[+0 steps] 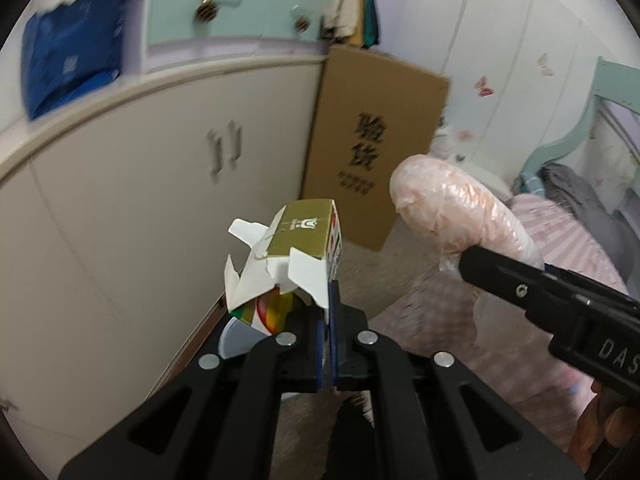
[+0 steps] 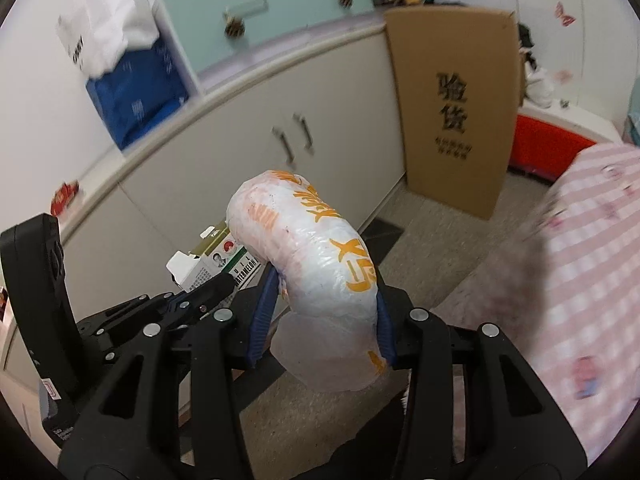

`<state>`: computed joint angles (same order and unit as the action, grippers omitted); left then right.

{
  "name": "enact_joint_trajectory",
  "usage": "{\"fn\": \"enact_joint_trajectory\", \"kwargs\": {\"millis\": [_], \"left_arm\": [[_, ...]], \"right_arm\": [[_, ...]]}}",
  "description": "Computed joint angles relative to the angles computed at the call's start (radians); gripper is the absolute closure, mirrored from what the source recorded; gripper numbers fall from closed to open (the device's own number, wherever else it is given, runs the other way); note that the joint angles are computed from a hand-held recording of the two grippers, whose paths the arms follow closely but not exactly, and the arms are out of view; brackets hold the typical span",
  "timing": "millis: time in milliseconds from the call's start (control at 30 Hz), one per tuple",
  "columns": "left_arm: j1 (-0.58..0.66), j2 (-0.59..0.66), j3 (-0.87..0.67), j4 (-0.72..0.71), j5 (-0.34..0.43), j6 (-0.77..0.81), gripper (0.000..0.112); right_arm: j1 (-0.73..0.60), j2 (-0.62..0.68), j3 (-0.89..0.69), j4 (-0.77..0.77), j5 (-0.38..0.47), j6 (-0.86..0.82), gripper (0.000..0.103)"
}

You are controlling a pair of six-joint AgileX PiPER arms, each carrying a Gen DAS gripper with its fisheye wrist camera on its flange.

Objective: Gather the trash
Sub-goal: 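Carry the carton and bread to the wastebasket and open the left gripper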

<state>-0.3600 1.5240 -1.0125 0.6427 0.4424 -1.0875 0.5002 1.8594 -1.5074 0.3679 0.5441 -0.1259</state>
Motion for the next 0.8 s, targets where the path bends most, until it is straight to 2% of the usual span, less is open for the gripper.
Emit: {"fn": "enact_joint_trajectory", "kwargs": {"millis": [333,633,800], "left_arm": [[0.143,0.130,0.087,-0.121,-0.106,0.109,0.110],[0.207,0.305,0.014,-0.252,-0.144,0.251,0.109],[0.232,0.380,-0.087,-0.353,-0.126,0.376,0.109]], "right_arm": [[0.051,0.225,-0.115,-0.048,0.010,0.077,0.060],[0.044,0.370,-0.229,-0.077,-0.002,0.139,0.060],[0.028,0.399,-0.238,-0.074,-0.043,0.171,0.060]]}}
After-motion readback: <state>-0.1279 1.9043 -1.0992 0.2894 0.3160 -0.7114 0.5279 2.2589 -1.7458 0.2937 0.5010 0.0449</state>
